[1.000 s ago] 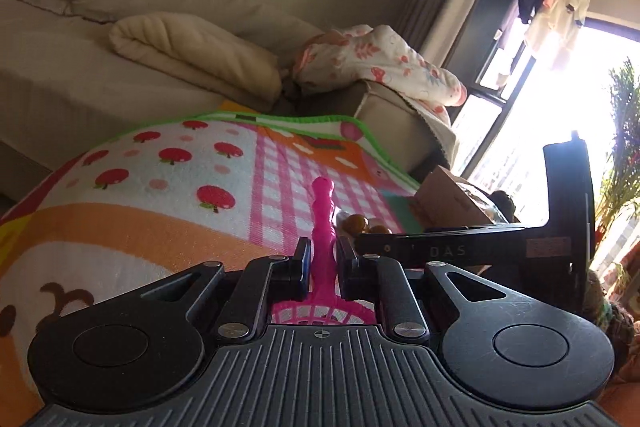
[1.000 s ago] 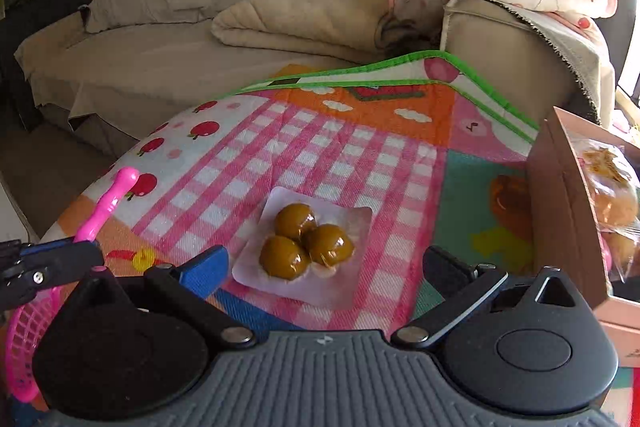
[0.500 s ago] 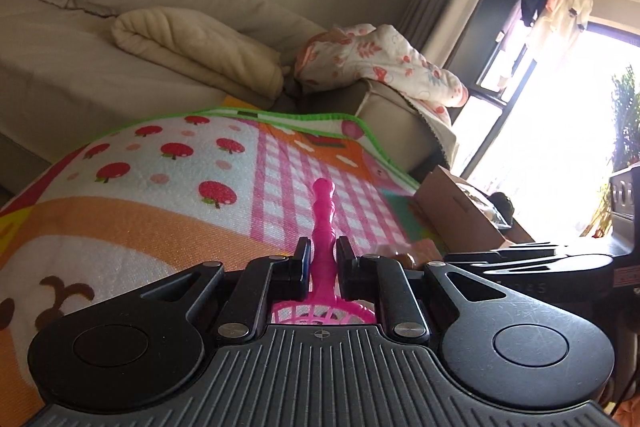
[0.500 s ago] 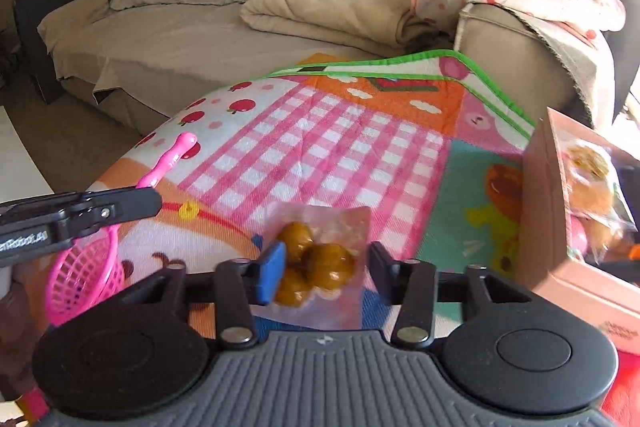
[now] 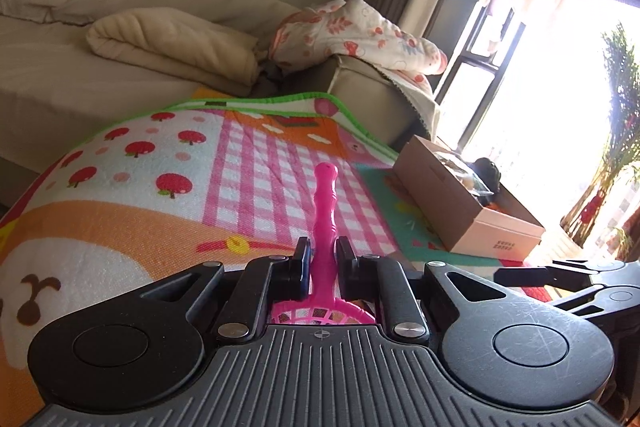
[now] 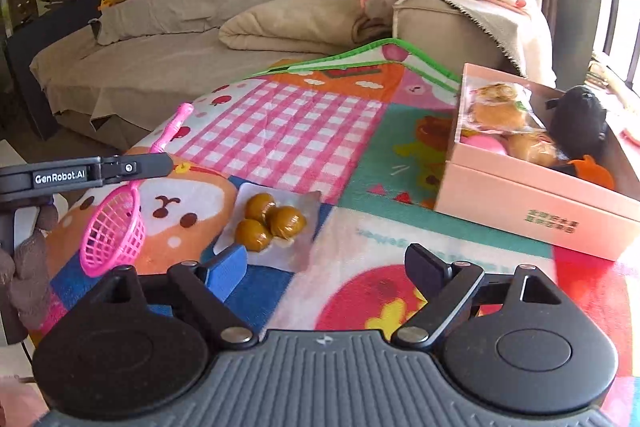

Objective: Organize objects
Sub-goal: 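Grasp the white tray of brown balls with the right tool while the left holds the net, then lift the brown-ball tray with the right tool while the left carries the net over the box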

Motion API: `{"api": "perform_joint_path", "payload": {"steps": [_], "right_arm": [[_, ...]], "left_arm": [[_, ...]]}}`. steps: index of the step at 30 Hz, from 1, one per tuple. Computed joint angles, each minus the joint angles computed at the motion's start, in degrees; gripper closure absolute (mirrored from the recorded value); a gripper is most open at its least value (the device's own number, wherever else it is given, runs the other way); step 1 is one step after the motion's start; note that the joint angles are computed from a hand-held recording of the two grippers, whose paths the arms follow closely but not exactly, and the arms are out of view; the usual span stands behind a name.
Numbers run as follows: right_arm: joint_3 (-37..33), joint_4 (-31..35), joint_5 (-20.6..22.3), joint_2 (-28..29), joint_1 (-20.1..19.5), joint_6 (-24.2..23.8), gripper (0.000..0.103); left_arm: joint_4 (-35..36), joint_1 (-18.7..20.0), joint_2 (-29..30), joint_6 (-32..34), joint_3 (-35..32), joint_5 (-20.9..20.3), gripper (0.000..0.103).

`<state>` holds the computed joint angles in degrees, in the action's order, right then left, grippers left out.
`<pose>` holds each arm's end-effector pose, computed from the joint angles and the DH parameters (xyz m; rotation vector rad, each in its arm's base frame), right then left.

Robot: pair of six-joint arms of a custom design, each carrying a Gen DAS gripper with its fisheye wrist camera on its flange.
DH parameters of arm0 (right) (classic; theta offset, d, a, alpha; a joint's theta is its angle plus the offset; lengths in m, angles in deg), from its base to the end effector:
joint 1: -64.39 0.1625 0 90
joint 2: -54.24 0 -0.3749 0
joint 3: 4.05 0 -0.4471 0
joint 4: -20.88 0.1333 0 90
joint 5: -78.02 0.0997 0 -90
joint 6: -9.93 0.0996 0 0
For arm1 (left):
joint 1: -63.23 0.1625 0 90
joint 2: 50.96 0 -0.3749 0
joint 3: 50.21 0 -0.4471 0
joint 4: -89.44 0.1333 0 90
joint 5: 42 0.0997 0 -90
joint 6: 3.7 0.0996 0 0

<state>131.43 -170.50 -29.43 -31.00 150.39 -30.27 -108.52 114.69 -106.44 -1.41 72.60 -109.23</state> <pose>0.0715 -0.4597 0.2104 0.5737 -2.3184 0.9184 -0.1897 -0.5140 0.0541 0.7716 2.6643 -1.1465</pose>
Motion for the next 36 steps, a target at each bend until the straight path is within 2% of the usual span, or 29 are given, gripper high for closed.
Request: {"api": "perform_joint_path", "payload": {"steps": [5,7,8,10,12,14,17,20,23,28,30,32,36], "right_arm": [[-8.23,2.40,-3.02,10.89,2.24,2.91,0.016],[-10.15,0.39,-4.52,14.60,2.96,1.34,0.013],[-10.63,-1.67,-5.99,16.27,3.66,-0.82,0.017],[-9.89,-1.53,-5.71,15.80,4.27,-2.68,0.030],[-8.62,-0.28,-6.05,14.07,4.79,-3.20,0.030],[-6.60,-4.01,-6.76,13.27,5.13,-5.94,0.030],[-2.57,-4.19,-5.96,7.88,4.98,-6.06,0.031],[3.19,-4.96,-3.18,-1.28,3.77,-6.04,0.031],[8.89,-7.35,-0.83,-11.01,1.84,-5.36,0.031],[15.55,-15.27,1.86,-21.82,-2.73,-5.79,0.030],[17.65,-15.12,4.62,-26.87,-6.07,-4.67,0.030],[18.77,-15.10,6.65,-29.79,-8.86,-3.98,0.030],[19.63,-14.55,10.50,-32.95,-14.32,-2.59,0.030]], "left_arm": [[1.40,0.09,-1.05,-1.06,0.60,-0.10,0.087],[1.59,0.10,-1.40,-0.92,0.93,0.11,0.087],[1.66,0.07,-1.63,-0.92,1.13,0.32,0.087],[1.81,0.14,-2.04,-1.05,1.48,0.36,0.087],[2.40,0.07,-2.43,-1.10,1.72,0.32,0.087],[3.01,-0.14,-2.66,-1.08,1.94,0.02,0.087],[4.49,-1.03,-3.01,-0.68,2.19,-0.95,0.087],[6.25,-2.65,-3.26,0.32,1.89,-2.25,0.087],[8.98,-4.23,-2.35,-0.13,-0.83,-5.60,0.087],[12.64,-7.79,5.28,2.83,-11.92,-10.97,0.087],[15.89,-8.72,10.45,3.61,-19.23,-14.02,0.087],[18.27,-9.61,15.27,3.80,-25.88,-14.90,0.087],[22.37,-10.46,24.01,2.35,-37.86,-16.85,0.087]]}}
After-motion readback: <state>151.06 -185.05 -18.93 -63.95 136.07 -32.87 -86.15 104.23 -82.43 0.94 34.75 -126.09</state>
